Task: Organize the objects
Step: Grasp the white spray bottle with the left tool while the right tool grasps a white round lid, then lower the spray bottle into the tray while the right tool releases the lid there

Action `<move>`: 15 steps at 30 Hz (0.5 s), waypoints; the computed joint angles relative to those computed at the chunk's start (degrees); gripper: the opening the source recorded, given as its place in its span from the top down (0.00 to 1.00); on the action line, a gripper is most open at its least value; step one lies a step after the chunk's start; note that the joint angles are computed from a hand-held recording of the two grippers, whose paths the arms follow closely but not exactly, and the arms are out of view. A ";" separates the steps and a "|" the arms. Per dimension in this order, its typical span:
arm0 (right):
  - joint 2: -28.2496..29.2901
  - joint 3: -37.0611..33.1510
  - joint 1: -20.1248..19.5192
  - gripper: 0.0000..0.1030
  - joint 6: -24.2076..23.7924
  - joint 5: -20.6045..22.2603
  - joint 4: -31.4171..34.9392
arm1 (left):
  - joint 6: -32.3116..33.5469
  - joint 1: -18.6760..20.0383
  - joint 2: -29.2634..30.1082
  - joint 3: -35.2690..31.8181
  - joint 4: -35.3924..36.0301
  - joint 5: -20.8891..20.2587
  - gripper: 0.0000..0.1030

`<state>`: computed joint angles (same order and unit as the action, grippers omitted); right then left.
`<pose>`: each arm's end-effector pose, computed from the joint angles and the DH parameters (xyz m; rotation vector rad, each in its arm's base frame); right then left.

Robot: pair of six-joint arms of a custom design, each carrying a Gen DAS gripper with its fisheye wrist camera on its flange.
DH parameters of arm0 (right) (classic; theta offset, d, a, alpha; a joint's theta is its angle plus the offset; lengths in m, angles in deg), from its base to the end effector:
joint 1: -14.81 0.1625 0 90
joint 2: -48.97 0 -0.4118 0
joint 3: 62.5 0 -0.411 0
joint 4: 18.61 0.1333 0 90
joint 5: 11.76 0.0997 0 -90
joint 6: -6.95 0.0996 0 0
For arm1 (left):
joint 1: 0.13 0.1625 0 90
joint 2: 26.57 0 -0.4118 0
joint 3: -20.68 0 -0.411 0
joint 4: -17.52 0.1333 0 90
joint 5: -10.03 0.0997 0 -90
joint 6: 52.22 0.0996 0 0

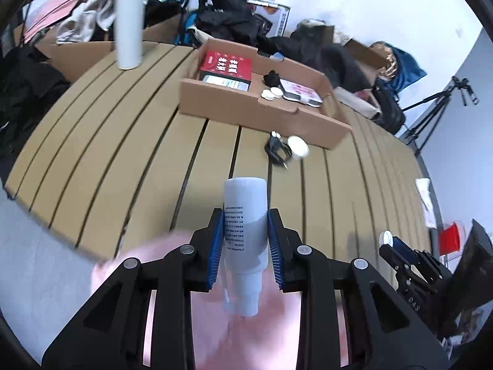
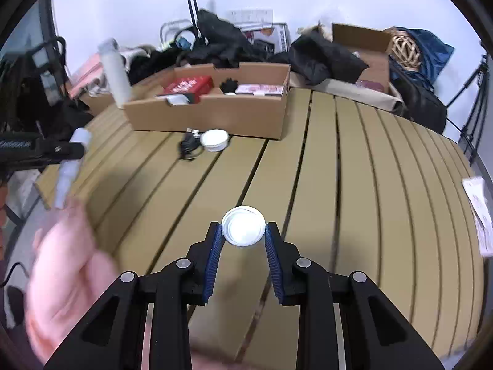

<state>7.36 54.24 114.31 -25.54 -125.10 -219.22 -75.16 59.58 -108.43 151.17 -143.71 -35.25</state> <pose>0.1829 -0.5246 0.0221 0.7539 -2.4333 0.6922 -0.0509 -0.4904 0.2347 -0.0442 2.4741 -0.8951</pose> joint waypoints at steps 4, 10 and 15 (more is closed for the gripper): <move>-3.59 7.08 0.74 0.70 3.21 1.92 -3.23 | -4.10 -4.01 -5.33 3.97 4.36 2.31 0.77; -4.81 10.18 3.12 0.70 1.32 2.33 -6.95 | -4.34 -8.58 -7.75 7.23 2.63 4.18 0.77; -6.17 9.22 2.71 0.70 1.94 4.52 -3.73 | -0.80 -7.86 -5.93 4.96 1.09 3.01 0.77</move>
